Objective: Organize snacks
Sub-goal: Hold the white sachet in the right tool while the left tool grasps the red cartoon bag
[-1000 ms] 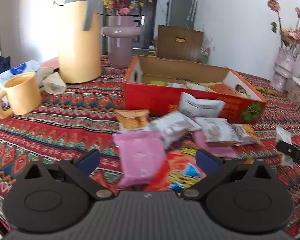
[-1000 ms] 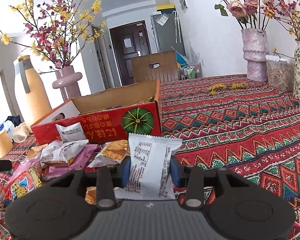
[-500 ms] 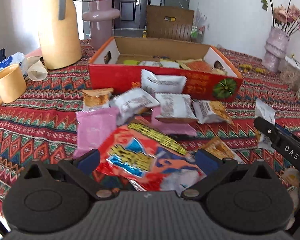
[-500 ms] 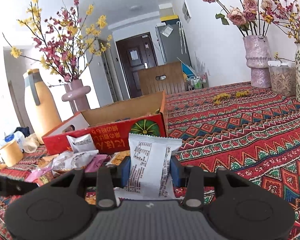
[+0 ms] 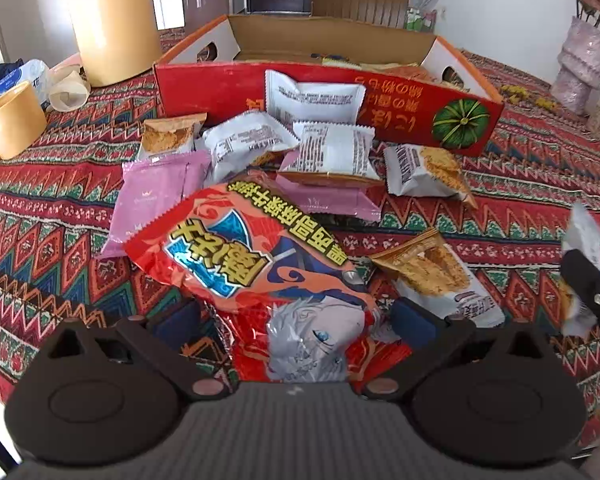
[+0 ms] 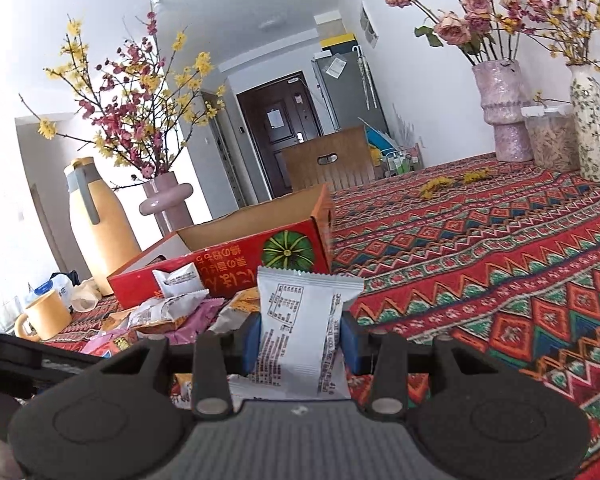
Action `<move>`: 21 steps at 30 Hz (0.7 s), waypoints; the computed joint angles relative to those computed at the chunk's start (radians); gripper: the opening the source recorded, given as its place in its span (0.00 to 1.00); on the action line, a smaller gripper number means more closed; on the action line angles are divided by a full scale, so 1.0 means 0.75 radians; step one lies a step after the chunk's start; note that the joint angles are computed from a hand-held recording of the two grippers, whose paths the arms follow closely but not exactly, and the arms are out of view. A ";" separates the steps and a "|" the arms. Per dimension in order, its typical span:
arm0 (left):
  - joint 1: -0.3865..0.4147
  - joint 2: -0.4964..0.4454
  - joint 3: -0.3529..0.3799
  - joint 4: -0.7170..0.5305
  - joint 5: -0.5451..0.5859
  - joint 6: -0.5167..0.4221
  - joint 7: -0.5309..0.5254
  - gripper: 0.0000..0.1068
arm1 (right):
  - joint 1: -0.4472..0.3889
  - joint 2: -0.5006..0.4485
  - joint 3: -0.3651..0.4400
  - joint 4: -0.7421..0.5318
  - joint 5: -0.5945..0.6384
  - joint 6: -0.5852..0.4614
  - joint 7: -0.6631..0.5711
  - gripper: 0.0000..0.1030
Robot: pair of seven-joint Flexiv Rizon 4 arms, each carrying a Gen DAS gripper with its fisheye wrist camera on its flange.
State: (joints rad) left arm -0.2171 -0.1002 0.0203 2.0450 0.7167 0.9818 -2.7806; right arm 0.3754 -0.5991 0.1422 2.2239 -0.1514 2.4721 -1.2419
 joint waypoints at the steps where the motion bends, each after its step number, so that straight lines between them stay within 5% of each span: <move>1: 0.004 -0.003 0.001 0.004 -0.007 0.008 0.004 0.96 | -0.002 0.000 0.001 0.005 0.001 0.005 0.001 0.39; 6: 0.021 0.013 0.015 0.047 -0.009 0.087 0.010 0.94 | -0.004 0.010 0.004 0.027 0.004 0.023 -0.005 0.39; 13: 0.060 0.072 0.024 0.128 0.031 0.212 0.046 0.73 | 0.042 0.040 -0.001 0.052 0.058 0.016 -0.048 0.39; 21: 0.120 0.126 0.016 0.206 0.047 0.307 0.105 0.71 | 0.123 0.088 -0.007 0.077 0.168 -0.009 -0.133 0.39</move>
